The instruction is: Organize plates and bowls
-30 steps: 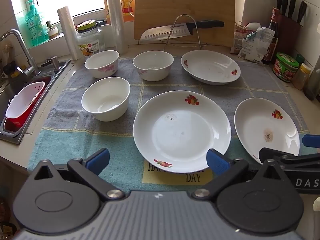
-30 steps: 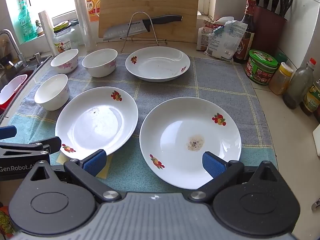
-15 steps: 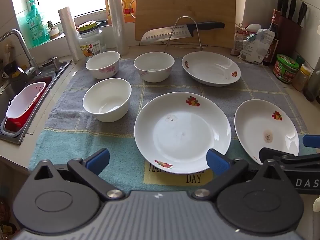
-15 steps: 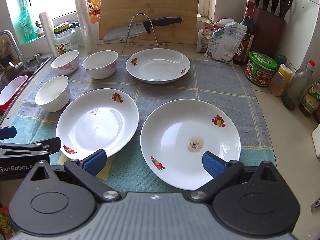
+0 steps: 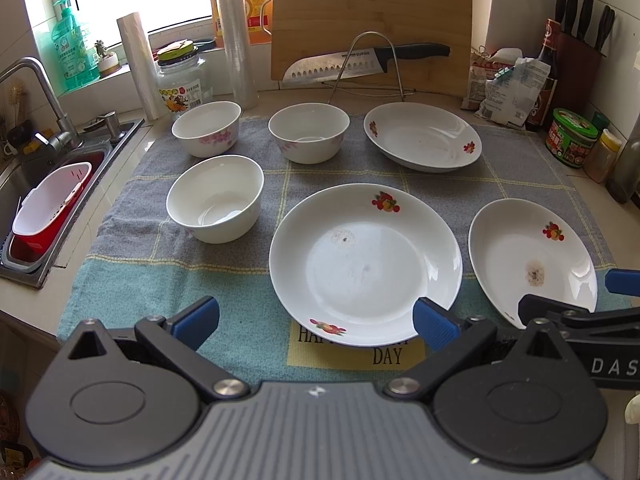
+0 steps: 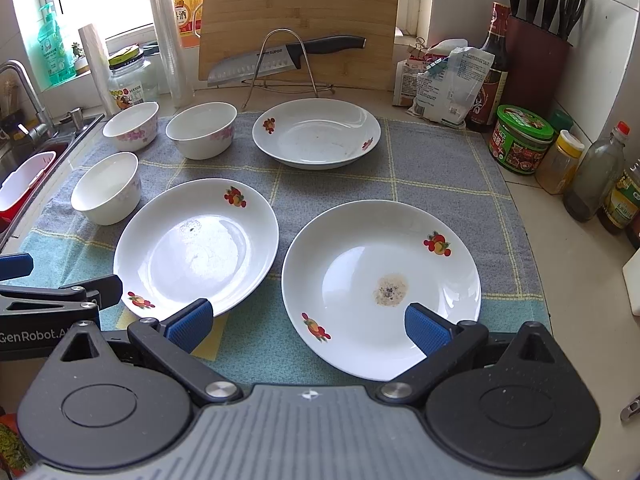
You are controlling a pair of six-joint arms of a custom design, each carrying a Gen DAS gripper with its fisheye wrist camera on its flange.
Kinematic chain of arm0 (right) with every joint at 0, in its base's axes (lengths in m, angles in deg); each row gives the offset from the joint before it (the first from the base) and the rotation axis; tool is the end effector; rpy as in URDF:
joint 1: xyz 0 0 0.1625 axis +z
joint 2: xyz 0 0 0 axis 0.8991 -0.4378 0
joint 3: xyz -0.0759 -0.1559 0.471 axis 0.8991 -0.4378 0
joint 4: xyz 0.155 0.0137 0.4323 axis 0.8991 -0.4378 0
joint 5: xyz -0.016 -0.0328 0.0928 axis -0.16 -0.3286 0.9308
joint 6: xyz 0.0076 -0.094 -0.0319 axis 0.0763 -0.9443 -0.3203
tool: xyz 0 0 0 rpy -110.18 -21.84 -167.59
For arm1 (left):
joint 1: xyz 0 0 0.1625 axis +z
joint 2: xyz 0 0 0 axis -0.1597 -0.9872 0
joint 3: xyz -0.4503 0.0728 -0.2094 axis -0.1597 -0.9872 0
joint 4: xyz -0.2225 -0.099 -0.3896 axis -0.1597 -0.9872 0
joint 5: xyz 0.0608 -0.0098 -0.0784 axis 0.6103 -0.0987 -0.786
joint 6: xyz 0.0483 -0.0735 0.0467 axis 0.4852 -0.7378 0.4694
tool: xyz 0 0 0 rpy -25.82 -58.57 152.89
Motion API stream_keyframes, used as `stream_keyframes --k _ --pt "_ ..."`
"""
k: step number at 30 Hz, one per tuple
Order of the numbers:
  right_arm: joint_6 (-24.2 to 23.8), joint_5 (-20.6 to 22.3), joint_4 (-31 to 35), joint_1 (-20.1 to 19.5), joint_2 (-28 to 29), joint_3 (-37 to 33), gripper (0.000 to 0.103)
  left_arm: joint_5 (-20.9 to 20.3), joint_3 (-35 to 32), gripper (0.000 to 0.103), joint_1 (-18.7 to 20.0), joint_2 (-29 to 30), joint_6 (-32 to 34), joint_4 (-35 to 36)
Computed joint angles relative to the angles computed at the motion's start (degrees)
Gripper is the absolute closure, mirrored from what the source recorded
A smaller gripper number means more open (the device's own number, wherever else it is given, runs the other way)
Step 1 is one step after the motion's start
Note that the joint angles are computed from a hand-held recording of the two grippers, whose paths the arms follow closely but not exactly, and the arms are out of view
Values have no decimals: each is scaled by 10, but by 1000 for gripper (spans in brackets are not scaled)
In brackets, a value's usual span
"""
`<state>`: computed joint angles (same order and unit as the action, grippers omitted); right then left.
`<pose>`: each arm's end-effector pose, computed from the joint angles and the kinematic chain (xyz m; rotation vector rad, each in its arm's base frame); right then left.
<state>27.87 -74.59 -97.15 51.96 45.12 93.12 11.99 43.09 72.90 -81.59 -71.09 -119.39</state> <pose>0.4609 -0.8036 0.0872 0.4116 -2.3122 0.7339 -0.1606 -0.8046 0.4021 0.3500 2.2010 -0.7632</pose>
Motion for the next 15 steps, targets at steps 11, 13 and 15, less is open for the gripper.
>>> stream_keyframes --k 11,13,15 --pt "-2 -2 -2 2 0 0 0 1 2 1 0 -1 2 -2" --pt "-3 -4 -1 2 0 -1 0 0 2 1 0 -1 2 -2" --pt "-5 -6 -4 2 0 0 0 -1 2 1 0 -2 1 -1"
